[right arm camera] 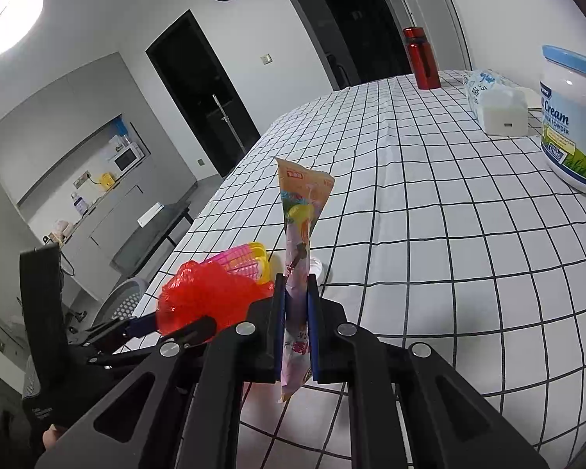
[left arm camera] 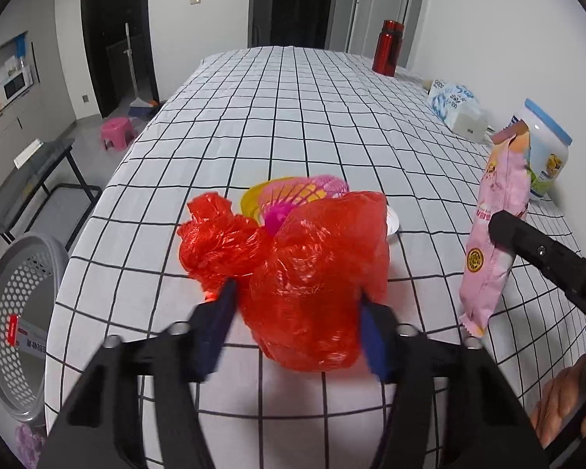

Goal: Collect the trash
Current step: 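Grasp the red plastic bag with the left gripper while the right holds the wrapper, then carry the red bag and wrapper over the gray basket with both grippers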

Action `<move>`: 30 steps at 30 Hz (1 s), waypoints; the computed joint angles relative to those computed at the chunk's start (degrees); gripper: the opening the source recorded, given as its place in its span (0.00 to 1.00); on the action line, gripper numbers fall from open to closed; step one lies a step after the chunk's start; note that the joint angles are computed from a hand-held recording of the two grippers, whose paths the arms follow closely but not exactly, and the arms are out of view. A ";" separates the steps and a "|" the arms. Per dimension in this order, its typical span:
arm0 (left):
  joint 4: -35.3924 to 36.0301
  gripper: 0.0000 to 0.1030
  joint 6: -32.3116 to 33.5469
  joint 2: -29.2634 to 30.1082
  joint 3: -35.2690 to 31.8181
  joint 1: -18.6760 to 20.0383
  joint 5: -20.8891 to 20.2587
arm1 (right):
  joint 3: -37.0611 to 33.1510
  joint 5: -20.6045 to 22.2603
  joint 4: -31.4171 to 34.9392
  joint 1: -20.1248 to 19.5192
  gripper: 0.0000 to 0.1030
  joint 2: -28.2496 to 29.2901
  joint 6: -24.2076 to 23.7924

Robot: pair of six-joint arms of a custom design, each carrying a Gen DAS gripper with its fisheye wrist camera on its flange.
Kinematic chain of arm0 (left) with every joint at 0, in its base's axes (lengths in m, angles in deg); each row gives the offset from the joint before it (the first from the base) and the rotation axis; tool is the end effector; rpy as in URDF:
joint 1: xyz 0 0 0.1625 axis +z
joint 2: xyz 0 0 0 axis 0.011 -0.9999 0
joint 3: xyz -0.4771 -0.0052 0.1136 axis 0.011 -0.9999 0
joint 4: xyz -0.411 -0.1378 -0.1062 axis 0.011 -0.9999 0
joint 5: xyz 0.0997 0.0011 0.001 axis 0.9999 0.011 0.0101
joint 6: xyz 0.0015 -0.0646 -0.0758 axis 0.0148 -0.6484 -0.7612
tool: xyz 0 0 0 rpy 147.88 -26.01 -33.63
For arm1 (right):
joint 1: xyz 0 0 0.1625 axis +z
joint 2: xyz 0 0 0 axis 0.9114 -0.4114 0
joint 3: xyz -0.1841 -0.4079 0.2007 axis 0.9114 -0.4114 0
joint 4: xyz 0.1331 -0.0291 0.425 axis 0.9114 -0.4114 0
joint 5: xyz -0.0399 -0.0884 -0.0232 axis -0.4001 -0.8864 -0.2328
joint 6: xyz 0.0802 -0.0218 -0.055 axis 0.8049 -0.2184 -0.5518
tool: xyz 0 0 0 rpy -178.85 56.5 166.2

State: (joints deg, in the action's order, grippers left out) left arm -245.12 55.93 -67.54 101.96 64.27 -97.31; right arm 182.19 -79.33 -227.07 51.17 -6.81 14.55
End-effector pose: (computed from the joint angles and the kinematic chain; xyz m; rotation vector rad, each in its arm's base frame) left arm -0.0227 -0.5203 0.3123 0.4326 2.3559 -0.7737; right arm 0.3621 -0.5090 -0.0163 0.4905 -2.6584 1.0339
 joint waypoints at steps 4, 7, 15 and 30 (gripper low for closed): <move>0.86 0.31 0.43 -2.23 0.93 -0.11 -0.67 | -0.41 -0.09 0.63 0.03 0.10 0.16 -0.20; 2.69 0.29 0.41 -4.77 1.72 -0.62 -0.66 | -0.70 -0.92 1.17 0.57 0.10 0.44 -0.15; 7.38 0.28 0.20 -13.78 4.39 -2.85 -0.53 | -0.24 -3.39 0.86 2.85 0.10 0.99 1.69; 10.24 0.28 3.44 -25.55 6.83 -1.69 1.18 | 2.11 -7.60 0.09 9.63 0.10 3.47 9.35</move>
State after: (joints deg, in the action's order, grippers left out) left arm -234.87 59.37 -93.09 108.79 62.58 -96.13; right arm 184.30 -86.93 -226.98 60.80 -3.34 23.90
